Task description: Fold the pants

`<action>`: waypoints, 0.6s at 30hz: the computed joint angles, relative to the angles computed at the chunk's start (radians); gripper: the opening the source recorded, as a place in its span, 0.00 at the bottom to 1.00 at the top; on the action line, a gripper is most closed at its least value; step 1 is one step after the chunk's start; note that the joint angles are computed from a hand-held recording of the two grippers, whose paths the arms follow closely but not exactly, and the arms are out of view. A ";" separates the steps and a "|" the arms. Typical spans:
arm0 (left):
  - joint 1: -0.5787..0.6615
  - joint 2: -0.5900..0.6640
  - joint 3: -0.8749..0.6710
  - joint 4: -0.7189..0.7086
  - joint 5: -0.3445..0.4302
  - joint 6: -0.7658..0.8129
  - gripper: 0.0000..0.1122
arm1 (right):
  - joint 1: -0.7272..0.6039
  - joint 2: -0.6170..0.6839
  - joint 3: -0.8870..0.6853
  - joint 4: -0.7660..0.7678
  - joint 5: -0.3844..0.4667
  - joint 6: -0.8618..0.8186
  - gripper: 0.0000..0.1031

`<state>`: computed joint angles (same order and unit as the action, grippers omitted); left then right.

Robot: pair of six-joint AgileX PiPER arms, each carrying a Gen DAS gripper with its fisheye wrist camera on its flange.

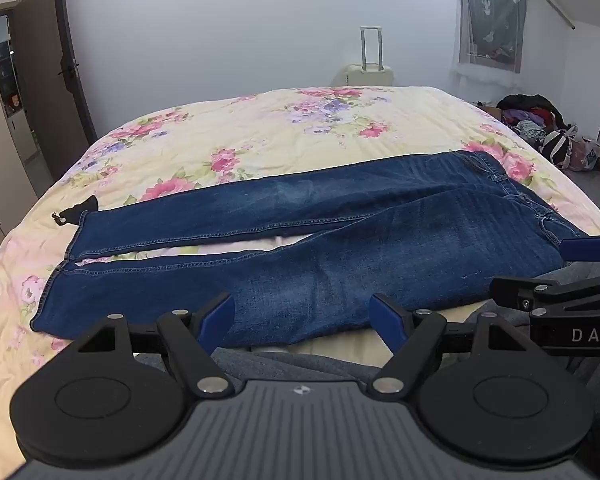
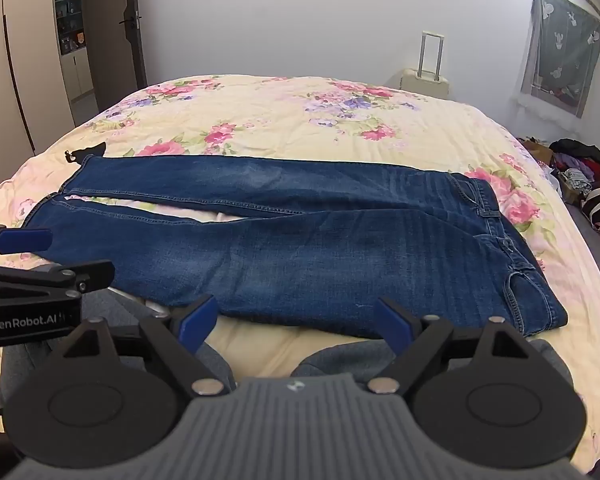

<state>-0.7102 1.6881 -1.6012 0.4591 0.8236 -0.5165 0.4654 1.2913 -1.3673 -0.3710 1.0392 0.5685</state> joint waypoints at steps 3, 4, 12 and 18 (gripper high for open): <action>0.001 0.000 0.000 0.001 -0.001 0.001 0.80 | 0.001 -0.001 0.002 -0.003 -0.002 0.000 0.79; 0.001 0.000 0.000 0.000 -0.001 0.003 0.80 | 0.001 -0.001 0.002 -0.003 -0.002 0.000 0.79; -0.001 0.000 0.005 -0.004 -0.011 0.009 0.80 | 0.001 -0.002 0.004 -0.003 -0.001 0.000 0.79; 0.013 -0.003 0.018 -0.005 -0.024 0.013 0.80 | 0.005 -0.002 0.004 -0.007 0.001 0.003 0.79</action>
